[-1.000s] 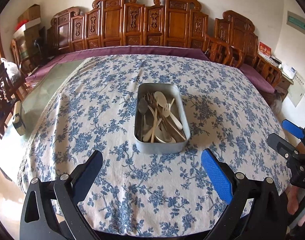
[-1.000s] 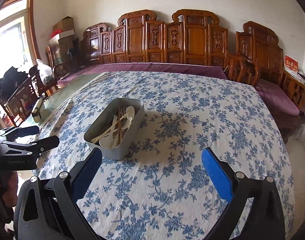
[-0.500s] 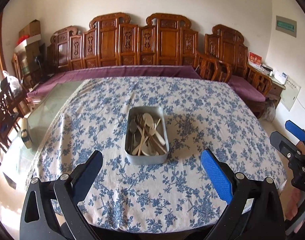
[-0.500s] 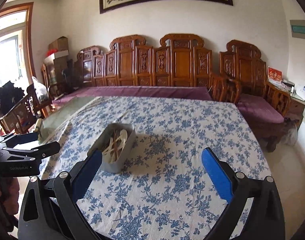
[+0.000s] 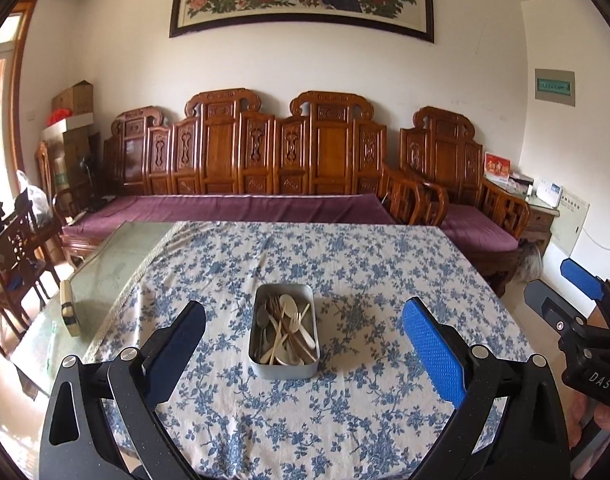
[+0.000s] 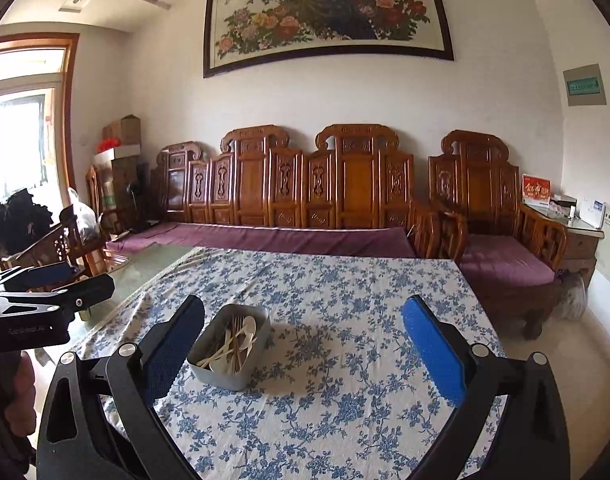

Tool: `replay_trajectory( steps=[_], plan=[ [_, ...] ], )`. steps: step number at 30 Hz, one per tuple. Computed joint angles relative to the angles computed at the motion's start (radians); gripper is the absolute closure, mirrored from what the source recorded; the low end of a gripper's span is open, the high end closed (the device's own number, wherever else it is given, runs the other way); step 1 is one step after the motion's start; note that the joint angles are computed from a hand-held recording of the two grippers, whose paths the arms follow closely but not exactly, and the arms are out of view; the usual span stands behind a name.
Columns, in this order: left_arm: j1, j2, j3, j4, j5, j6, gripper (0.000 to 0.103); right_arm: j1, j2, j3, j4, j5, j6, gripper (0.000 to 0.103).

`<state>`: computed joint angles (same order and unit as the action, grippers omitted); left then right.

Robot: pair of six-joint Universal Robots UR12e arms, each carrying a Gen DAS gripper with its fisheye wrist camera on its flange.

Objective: Organize utensils

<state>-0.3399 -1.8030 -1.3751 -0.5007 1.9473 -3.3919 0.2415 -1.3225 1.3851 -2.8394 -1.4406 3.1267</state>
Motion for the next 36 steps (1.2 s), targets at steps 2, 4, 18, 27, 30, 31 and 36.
replay_trajectory(
  steps=[2, 4, 18, 27, 30, 31, 36],
  plan=[
    [-0.003, 0.002, -0.002, 0.011, 0.005, 0.001, 0.008, -0.002, -0.003, 0.003, -0.008, -0.002, -0.001, 0.003],
    [-0.006, 0.003, -0.003, 0.018, 0.008, 0.002, 0.008, -0.003, -0.006, 0.007, -0.012, -0.002, 0.0, 0.003],
    [-0.013, 0.006, -0.008, 0.039, 0.016, 0.013, 0.008, -0.001, -0.005, 0.006, -0.004, -0.008, 0.007, 0.003],
    [-0.013, 0.007, -0.011, 0.037, 0.009, 0.008, 0.008, -0.002, -0.005, 0.01, -0.006, -0.006, 0.008, 0.003],
    [-0.013, 0.007, -0.011, 0.037, 0.009, 0.008, 0.008, -0.002, -0.005, 0.009, -0.005, -0.005, 0.008, 0.003],
    [-0.013, 0.006, -0.01, 0.038, 0.009, 0.009, 0.008, -0.002, -0.005, 0.01, -0.005, -0.005, 0.007, 0.003],
    [-0.014, 0.007, -0.013, 0.042, 0.009, 0.008, 0.008, -0.002, -0.005, 0.009, -0.005, -0.005, 0.006, 0.003]
  ],
)
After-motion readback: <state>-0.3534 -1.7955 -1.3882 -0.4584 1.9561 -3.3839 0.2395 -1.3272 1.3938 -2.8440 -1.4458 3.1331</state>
